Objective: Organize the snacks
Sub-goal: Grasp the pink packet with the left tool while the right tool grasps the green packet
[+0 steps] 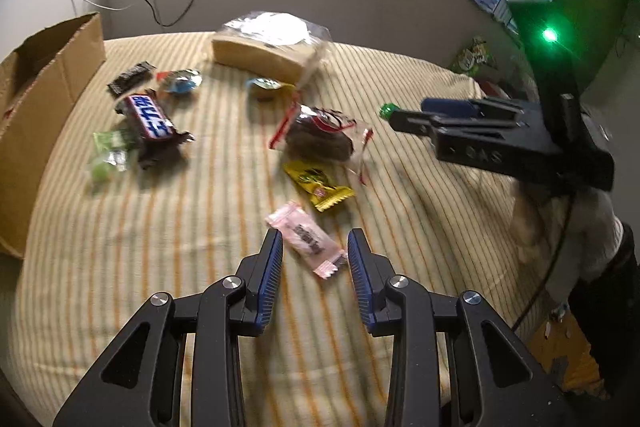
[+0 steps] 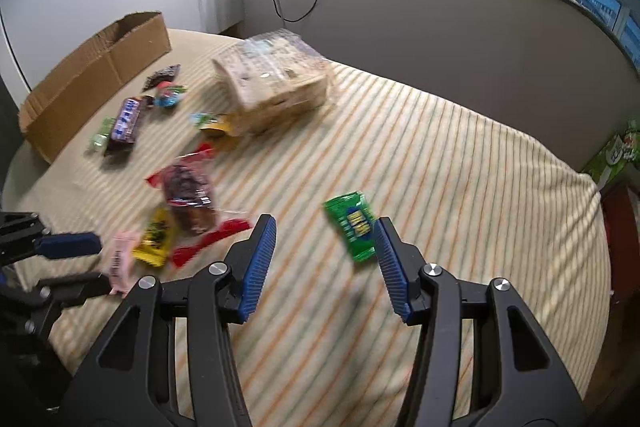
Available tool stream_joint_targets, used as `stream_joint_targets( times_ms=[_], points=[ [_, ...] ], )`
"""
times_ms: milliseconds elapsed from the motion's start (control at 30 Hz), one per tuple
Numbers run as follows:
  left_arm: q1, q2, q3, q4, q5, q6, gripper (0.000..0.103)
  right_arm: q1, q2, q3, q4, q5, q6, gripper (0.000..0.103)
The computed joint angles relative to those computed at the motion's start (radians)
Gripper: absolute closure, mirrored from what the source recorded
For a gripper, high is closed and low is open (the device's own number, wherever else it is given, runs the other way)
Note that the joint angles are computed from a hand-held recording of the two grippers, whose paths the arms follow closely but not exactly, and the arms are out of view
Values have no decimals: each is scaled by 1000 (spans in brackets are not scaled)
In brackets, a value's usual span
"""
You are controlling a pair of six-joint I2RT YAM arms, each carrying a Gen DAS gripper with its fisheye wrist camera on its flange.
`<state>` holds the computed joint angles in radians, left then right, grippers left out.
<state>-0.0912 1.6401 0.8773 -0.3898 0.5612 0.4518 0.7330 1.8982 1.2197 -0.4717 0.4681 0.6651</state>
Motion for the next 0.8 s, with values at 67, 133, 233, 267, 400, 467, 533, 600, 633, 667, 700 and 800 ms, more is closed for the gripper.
stream_joint_targets(
  times_ms=[67, 133, 233, 267, 400, 467, 533, 600, 633, 667, 700, 800],
  points=[
    [-14, -2, -8, 11, -14, -11, 70, -15, 6, 2, 2, -3, -22, 50],
    [-26, -2, -12, 24, -32, -24, 69, -27, 16, 7, 6, -9, -38, 50],
    [-46, 7, -17, 58, -64, -47, 69, -38, 31, 13, 10, -15, -49, 50],
    [-54, 7, -22, 73, -76, -56, 69, -39, 36, 15, 11, -13, -49, 50],
    [-85, -12, -62, 140, -137, -47, 70, -44, 45, 8, 27, -28, -55, 55],
    [-91, -17, -77, 167, -155, -37, 76, -46, 47, 0, 36, -39, -54, 60],
    [-96, -22, -93, 196, -173, -30, 79, -48, 44, -11, 48, -47, -54, 60],
    [-93, -20, -98, 213, -177, -32, 84, -48, 43, -14, 54, -49, -54, 63],
    [-88, -20, -96, 208, -168, -31, 84, -49, 42, -16, 57, -52, -55, 64],
    [-84, -16, -93, 205, -162, -29, 84, -49, 43, -17, 59, -54, -55, 65],
    [-81, -16, -94, 207, -159, -24, 84, -49, 42, -17, 59, -55, -56, 68],
    [-77, -20, -102, 215, -155, -21, 85, -47, 38, -19, 56, -62, -56, 79]
  ],
)
